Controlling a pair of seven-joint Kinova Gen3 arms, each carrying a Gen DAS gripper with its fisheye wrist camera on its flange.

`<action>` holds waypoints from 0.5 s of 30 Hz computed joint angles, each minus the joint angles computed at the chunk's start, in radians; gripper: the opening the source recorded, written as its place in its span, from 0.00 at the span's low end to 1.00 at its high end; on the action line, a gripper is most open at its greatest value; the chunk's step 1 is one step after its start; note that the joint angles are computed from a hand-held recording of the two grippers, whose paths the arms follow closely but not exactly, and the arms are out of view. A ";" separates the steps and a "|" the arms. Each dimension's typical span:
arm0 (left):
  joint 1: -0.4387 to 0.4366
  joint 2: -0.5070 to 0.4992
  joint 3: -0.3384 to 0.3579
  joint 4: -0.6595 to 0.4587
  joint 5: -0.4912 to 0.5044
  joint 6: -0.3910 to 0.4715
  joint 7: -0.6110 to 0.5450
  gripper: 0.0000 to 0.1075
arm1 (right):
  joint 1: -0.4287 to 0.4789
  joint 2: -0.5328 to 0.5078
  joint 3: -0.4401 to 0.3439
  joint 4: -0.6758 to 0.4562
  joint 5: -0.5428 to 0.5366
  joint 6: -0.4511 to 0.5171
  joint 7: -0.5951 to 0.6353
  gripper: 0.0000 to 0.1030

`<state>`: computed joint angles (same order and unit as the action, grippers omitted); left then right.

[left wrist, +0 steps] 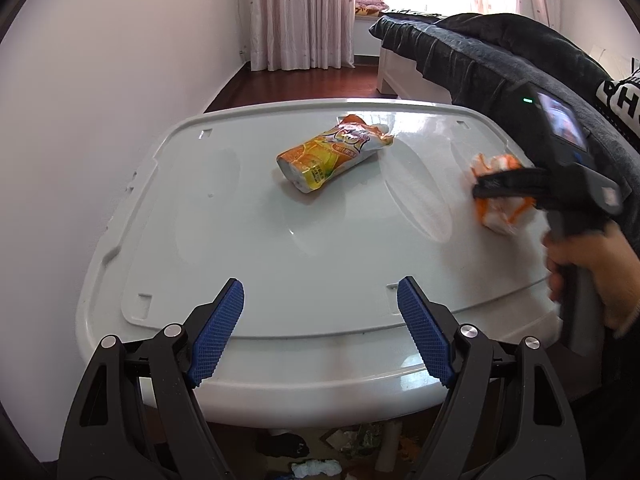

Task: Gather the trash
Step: 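Grasp the orange juice pouch with the left gripper while the right gripper holds the bag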

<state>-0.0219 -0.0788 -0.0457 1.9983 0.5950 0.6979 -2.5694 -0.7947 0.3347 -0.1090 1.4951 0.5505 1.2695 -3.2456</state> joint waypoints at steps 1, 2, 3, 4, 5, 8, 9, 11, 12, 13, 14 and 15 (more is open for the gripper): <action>-0.001 0.004 0.001 0.001 -0.007 -0.004 0.005 0.72 | -0.013 -0.019 -0.007 0.024 -0.004 -0.010 -0.022 0.25; -0.001 0.009 0.003 0.002 -0.015 -0.008 0.011 0.72 | -0.029 -0.043 -0.018 0.055 -0.005 -0.023 -0.056 0.25; -0.003 0.014 0.005 0.003 -0.025 -0.010 0.018 0.72 | -0.047 -0.061 -0.031 0.079 -0.001 -0.032 -0.088 0.24; -0.006 0.024 0.006 -0.001 -0.036 -0.004 0.027 0.72 | -0.067 -0.076 -0.045 0.100 0.007 -0.037 -0.122 0.24; -0.010 0.034 0.005 -0.010 -0.039 0.012 0.031 0.72 | -0.084 -0.086 -0.057 0.116 0.017 -0.039 -0.158 0.24; -0.030 0.078 0.010 -0.057 -0.047 0.086 0.055 0.72 | -0.144 -0.101 -0.091 0.157 0.072 -0.025 -0.275 0.24; -0.033 0.088 0.017 -0.071 -0.051 0.097 0.066 0.72 | -0.158 -0.098 -0.099 0.162 0.091 -0.014 -0.297 0.24; -0.035 0.111 0.035 -0.112 -0.060 0.122 0.077 0.72 | -0.176 -0.093 -0.111 0.172 0.122 -0.008 -0.323 0.25; -0.033 0.123 0.045 -0.135 -0.061 0.133 0.070 0.72 | -0.177 -0.091 -0.114 0.174 0.130 -0.008 -0.319 0.25; -0.025 0.139 0.061 -0.163 -0.064 0.133 0.058 0.72 | -0.175 -0.094 -0.116 0.181 0.136 -0.017 -0.315 0.25; -0.017 0.146 0.075 -0.178 -0.069 0.122 0.046 0.72 | -0.170 -0.101 -0.115 0.196 0.141 -0.034 -0.322 0.25; -0.009 0.158 0.088 -0.194 -0.071 0.108 0.025 0.72 | -0.168 -0.107 -0.117 0.206 0.144 -0.046 -0.332 0.25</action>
